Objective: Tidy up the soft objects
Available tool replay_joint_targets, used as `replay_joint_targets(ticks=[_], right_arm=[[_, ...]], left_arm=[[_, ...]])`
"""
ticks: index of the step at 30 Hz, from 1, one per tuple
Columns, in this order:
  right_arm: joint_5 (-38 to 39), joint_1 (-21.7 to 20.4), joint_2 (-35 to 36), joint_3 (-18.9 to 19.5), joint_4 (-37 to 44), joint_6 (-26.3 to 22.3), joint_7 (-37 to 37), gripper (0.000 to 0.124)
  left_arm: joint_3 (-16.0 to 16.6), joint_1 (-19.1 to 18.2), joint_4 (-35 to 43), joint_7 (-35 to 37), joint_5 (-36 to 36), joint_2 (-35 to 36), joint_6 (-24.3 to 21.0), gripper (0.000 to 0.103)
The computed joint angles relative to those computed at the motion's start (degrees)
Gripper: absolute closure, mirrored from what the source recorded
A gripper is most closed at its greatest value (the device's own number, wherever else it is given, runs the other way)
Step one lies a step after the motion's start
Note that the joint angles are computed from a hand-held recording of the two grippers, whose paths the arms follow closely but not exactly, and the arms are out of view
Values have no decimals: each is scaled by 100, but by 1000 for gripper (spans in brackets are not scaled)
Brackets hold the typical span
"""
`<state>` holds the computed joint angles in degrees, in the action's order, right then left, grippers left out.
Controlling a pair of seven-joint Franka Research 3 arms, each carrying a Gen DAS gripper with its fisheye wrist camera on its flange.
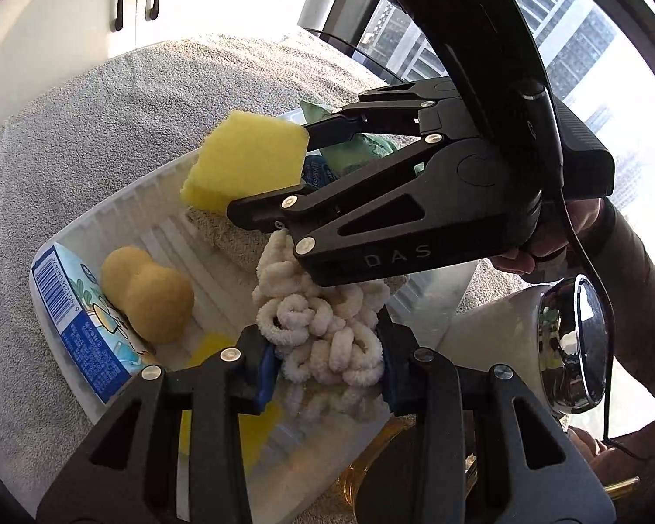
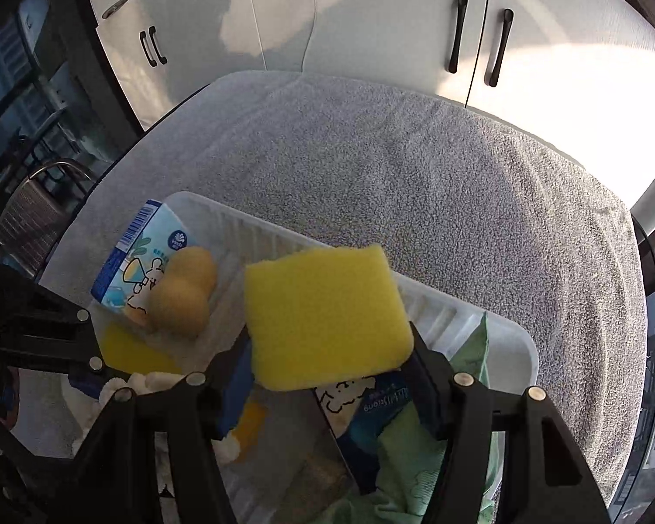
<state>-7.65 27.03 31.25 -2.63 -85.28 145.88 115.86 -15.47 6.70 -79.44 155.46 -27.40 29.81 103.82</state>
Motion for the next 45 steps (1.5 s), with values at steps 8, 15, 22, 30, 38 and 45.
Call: replay_joint_targets(ticks=[8, 15, 22, 30, 38, 45], right_arm=[[-70, 43, -134, -20, -142, -51, 25, 56], [-129, 36, -434, -3, -534, 190, 165, 56], [-303, 71, -564, 18, -670, 83, 143, 46], [-505, 119, -665, -33, -705, 117, 449, 46], [-1848, 474, -1284, -442, -1396, 165, 2113, 40], [-2904, 321, -2444, -330, -2824, 344, 3824, 27]], left_arm=[[34, -177, -269, -379, 279, -95, 933, 58], [36, -145, -898, -308, 210, -450, 1730, 46], [20, 48, -999, -396, -270, -619, 1843, 40], [80, 130, -1608, -221, -897, -1158, 2613, 39], [347, -36, -2495, -983, -1047, -1715, 4675, 22], [582, 88, -3327, -1501, -614, -2150, 5796, 18]])
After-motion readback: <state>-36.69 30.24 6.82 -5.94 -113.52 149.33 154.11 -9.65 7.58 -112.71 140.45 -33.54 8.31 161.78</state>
